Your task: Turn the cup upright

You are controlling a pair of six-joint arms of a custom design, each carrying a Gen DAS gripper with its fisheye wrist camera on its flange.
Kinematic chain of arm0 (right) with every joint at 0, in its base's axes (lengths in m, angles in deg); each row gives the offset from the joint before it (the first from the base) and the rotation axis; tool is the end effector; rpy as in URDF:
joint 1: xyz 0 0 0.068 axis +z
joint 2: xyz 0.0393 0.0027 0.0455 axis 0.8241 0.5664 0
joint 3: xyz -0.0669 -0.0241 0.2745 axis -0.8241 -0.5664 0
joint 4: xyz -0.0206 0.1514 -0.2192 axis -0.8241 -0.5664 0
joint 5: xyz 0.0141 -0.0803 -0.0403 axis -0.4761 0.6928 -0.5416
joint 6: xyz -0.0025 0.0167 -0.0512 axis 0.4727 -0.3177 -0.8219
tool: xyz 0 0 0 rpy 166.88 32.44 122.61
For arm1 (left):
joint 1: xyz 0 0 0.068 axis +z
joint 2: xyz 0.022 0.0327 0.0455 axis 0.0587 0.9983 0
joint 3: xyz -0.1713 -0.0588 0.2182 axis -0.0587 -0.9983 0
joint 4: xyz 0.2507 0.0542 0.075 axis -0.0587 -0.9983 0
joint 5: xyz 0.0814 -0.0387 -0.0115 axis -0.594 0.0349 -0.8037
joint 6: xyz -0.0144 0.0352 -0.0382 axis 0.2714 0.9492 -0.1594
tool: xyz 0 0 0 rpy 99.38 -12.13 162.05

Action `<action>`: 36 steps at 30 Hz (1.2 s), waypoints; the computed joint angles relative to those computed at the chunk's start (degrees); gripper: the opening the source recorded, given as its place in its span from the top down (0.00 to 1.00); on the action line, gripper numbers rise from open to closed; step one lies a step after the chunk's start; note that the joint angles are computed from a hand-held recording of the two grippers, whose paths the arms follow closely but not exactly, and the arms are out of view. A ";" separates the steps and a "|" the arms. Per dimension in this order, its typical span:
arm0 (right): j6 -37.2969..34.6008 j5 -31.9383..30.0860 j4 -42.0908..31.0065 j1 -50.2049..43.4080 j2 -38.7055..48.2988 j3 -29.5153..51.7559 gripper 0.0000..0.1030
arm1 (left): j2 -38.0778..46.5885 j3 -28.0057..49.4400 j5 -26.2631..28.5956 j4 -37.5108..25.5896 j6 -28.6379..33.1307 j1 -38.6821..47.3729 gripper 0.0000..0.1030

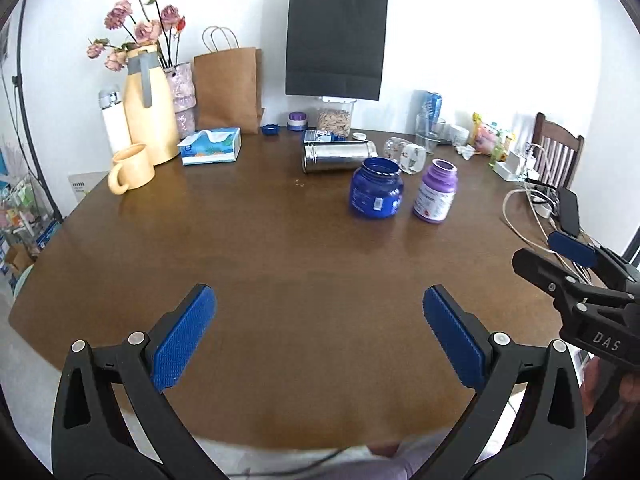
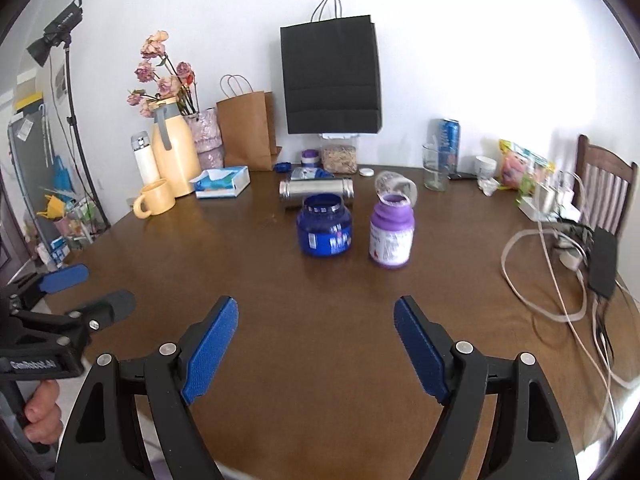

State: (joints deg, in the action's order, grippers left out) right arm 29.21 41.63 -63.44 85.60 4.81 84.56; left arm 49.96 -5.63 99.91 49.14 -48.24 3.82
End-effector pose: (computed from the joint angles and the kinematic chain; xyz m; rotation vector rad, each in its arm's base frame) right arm 0.2648 0.1332 0.1466 0.2742 2.1595 0.0097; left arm 0.3586 -0.0123 0.1483 0.5707 2.1821 -0.3385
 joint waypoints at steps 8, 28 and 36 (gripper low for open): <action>14.98 8.51 -6.56 13.83 -3.34 -4.39 0.19 | -6.40 -8.41 3.09 1.38 2.68 6.07 0.00; 16.95 12.58 -11.38 16.94 -4.90 -3.38 0.19 | -8.02 -10.01 3.06 0.14 5.40 6.66 0.00; 17.33 12.57 -11.11 17.05 -5.07 -3.64 0.19 | -8.33 -10.34 2.91 0.31 5.43 6.47 0.00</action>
State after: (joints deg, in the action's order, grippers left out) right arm 46.54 54.20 -74.56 102.65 -0.26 80.91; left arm 41.63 -15.97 102.83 49.45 -42.81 10.29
